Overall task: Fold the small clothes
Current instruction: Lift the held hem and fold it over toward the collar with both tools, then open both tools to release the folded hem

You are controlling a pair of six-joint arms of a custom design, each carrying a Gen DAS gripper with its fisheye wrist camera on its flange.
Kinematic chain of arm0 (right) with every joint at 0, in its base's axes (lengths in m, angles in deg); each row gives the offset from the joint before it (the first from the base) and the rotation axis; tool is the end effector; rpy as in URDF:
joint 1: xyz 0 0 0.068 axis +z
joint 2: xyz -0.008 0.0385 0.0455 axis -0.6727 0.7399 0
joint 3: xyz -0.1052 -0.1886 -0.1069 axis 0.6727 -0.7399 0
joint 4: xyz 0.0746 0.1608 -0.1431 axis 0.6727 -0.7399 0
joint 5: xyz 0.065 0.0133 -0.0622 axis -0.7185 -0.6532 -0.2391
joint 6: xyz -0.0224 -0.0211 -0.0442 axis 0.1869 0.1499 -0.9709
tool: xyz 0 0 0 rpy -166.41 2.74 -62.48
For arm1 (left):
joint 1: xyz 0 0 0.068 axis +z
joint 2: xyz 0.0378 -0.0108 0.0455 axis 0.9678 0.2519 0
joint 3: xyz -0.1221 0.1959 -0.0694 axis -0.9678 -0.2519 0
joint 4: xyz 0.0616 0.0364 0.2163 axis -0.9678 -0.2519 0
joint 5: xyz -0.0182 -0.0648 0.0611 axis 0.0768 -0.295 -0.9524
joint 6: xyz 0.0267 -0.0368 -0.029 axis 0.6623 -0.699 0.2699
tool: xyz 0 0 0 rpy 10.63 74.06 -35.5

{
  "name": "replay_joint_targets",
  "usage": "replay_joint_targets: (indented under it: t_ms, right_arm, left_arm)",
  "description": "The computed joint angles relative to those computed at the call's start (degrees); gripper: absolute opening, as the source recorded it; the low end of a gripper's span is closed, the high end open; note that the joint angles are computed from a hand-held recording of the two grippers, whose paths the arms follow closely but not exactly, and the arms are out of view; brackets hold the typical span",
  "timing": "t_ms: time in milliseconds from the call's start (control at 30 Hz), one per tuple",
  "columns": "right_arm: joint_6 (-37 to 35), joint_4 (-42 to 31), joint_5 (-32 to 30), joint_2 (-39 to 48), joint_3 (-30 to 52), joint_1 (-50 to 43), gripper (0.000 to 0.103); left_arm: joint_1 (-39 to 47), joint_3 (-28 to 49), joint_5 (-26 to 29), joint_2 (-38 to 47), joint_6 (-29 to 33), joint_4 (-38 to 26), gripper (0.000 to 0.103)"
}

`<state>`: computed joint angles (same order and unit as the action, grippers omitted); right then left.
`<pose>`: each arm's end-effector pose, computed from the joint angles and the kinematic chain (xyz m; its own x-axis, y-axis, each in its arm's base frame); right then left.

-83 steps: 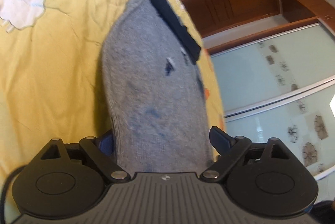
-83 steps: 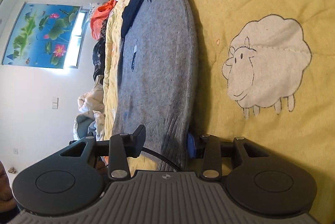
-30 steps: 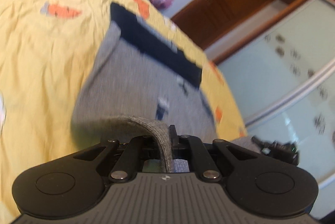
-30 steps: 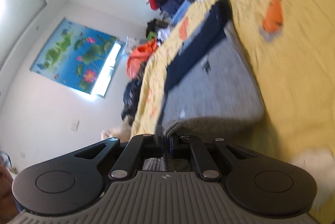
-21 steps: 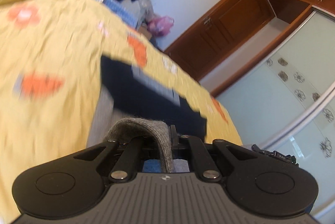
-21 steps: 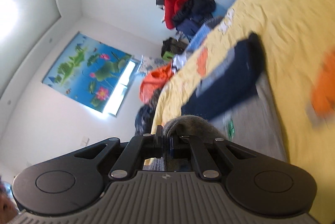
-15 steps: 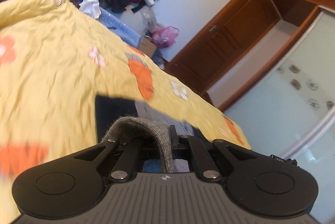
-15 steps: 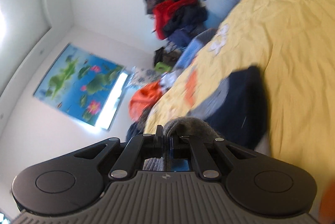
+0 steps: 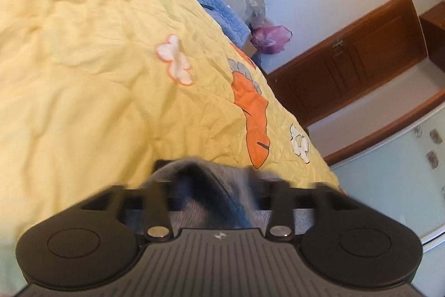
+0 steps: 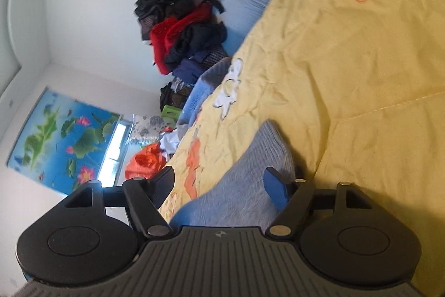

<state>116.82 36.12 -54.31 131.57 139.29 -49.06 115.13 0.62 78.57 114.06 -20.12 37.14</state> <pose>0.3385 -0.0115 0.1669 -0.7984 0.4945 -0.3436 -0.0963 0.4584 0.8835 0.2508 0.1723 0.1927 -0.6349 -0.6508 -0.4164 -0.1895 0.6537 -0.7326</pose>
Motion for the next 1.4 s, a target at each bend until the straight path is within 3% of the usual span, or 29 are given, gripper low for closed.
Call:
replay_joint_targets:
  t_ms: [67,200,300,367,433,500,667,767,833,867,933,967,1033,1133,1233,1333,1400]
  right_arm:
    - [-6.29,-5.55,-0.19,-6.63,-4.16,-1.29,0.074]
    - [-17.74,-19.27,-1.25,-20.01,-11.79,-6.21,0.074]
    - [-24.96,-28.64,-3.23,-27.54,-15.76,-10.19,0.075]
    - [-27.77,-32.93,-3.53,-31.36,-17.41,-11.19,0.075]
    - [-27.39,-33.38,-2.63,-34.27,-19.51,-10.14,0.075]
    - [-24.37,-30.58,-0.20,-36.28,-21.92,-6.97,0.075]
    - [-17.88,-23.28,-0.85,-40.95,-27.60,-1.75,0.075]
    - [-16.14,-21.38,-2.85,-40.24,-28.33,-1.95,0.076]
    - [-17.77,-22.40,-3.85,-39.15,-27.84,-3.47,0.076]
    - [-18.39,-22.85,-4.16,-38.37,-27.50,-4.25,0.076]
    - [-20.62,-25.07,-5.95,-37.50,-27.10,-6.72,0.076]
    - [-21.92,-26.52,-6.67,-37.53,-26.92,-7.93,0.076]
    - [-25.25,-30.47,-8.02,-38.15,-26.42,-10.57,0.076]
    - [-31.51,-39.24,-9.69,-40.69,-25.14,-14.29,0.076]
    - [-40.11,-50.45,-11.41,-43.67,-24.75,-19.21,0.078]
    - [-51.56,-62.79,-11.47,-45.02,-24.68,-24.95,0.078]
    - [-58.64,-69.89,-11.16,-44.62,-24.77,-28.54,0.079]
  left_arm:
    - [5.68,-4.12,1.72,-4.92,-0.03,0.96,0.099]
    - [16.53,-3.79,3.53,-7.00,3.10,-5.25,0.100]
    - [20.79,-5.78,3.36,-11.56,15.31,-13.37,0.100]
    - [18.27,-9.99,0.07,-18.89,20.45,-11.84,0.100]
    - [11.17,-15.68,-6.40,-27.73,17.02,-3.84,0.100]
    - [4.64,-15.65,-9.11,-29.32,13.11,-1.66,0.100]
    - [-3.85,-3.90,-0.24,-9.94,-1.45,-5.68,0.099]
    - [-8.26,-2.62,-4.12,-4.90,-9.56,2.64,0.099]
    - [-8.09,-2.23,0.04,-1.64,-14.84,10.33,0.099]
    - [-7.54,-4.61,0.50,-1.88,-19.25,18.50,0.099]
    - [-6.90,-8.60,-7.62,-5.01,-27.67,28.59,0.099]
    - [-5.82,-9.55,-9.55,-5.54,-30.22,30.66,0.099]
    - [-2.34,-9.18,-6.84,-5.09,-30.47,28.28,0.099]
    - [3.25,-10.83,-2.60,-8.16,-21.62,18.24,0.099]
    - [10.92,-15.85,2.68,-14.73,-7.48,5.60,0.099]
    - [21.72,-16.93,8.10,-17.26,17.26,-17.58,0.099]
    - [29.16,-17.13,8.25,-15.40,34.62,-32.16,0.099]
